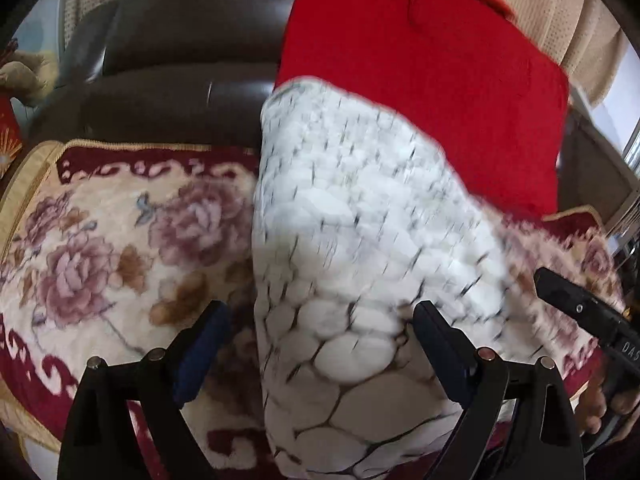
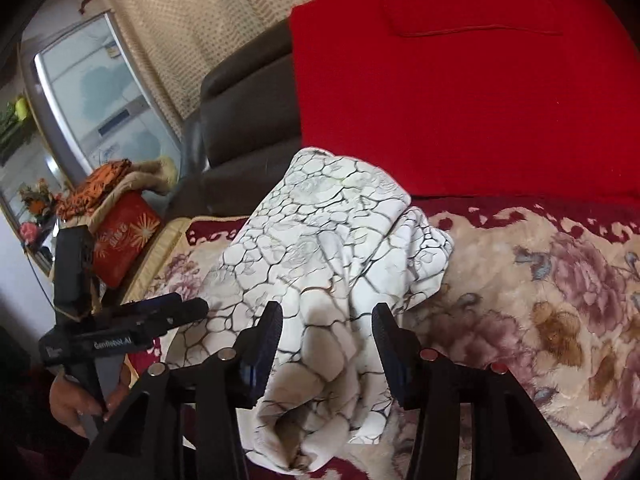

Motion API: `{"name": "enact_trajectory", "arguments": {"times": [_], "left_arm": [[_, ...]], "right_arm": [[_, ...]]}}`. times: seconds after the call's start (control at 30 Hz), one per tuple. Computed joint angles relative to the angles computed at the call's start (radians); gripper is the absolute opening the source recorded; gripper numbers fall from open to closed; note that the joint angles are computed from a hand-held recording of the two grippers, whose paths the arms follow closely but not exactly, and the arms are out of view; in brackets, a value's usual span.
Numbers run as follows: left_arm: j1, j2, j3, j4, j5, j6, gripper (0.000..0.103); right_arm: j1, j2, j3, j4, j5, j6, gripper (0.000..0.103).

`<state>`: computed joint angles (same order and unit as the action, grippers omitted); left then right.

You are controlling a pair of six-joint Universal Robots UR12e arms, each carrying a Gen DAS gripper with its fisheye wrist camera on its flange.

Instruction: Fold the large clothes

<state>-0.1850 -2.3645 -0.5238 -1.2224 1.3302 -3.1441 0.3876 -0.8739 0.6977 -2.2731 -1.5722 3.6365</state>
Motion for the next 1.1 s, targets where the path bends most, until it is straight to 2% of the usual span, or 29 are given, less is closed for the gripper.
{"name": "enact_trajectory", "arguments": {"times": [0.07,0.13,0.17,0.2,0.27,0.33,0.43,0.53,0.7,0.77,0.83,0.93,1.0,1.1], "left_arm": [[0.000,-0.016,0.002,-0.016,-0.014,0.010,0.095],[0.005,-0.054,0.055,-0.104,-0.059,0.003,0.096],[0.009,-0.066,0.071,-0.135,-0.088,-0.013,0.096],[0.010,-0.062,0.064,-0.130,-0.093,-0.026,0.096],[0.005,-0.041,0.034,-0.082,-0.052,-0.022,0.095],[0.001,-0.009,-0.013,-0.029,-0.019,-0.025,0.095],[0.002,0.060,-0.108,0.055,0.013,-0.070,0.095],[-0.006,0.122,-0.188,0.134,0.102,-0.078,0.095],[-0.034,0.189,-0.256,0.232,0.330,-0.064,0.095],[-0.044,0.216,-0.281,0.259,0.405,-0.060,0.096],[-0.056,0.235,-0.300,0.280,0.487,-0.062,0.096],[-0.077,0.250,-0.301,0.254,0.610,-0.053,0.097],[-0.078,0.279,-0.338,0.286,0.602,-0.045,0.097],[-0.078,0.316,-0.376,0.292,0.592,-0.064,0.097]], "right_arm": [[-0.006,0.015,-0.018,0.070,0.036,0.001,0.043],[-0.017,0.050,-0.066,0.226,0.097,0.016,0.044],[-0.021,0.061,-0.072,0.263,0.112,0.032,0.044],[-0.025,0.059,-0.054,0.259,0.128,0.057,0.044],[-0.028,0.042,-0.019,0.220,0.137,0.091,0.044],[-0.024,0.020,-0.001,0.194,0.123,0.086,0.044],[-0.017,-0.023,0.036,0.161,0.090,0.090,0.046],[-0.006,-0.076,0.094,0.082,0.065,0.084,0.053],[0.032,-0.125,0.122,0.011,-0.002,0.070,0.067],[0.053,-0.135,0.117,0.000,-0.059,0.071,0.068],[0.074,-0.119,0.071,0.022,-0.112,0.073,0.070],[0.101,-0.116,0.040,0.043,-0.173,0.070,0.072],[0.120,-0.116,0.023,0.061,-0.205,0.058,0.074],[0.140,-0.124,0.020,0.064,-0.239,0.058,0.074]]}}
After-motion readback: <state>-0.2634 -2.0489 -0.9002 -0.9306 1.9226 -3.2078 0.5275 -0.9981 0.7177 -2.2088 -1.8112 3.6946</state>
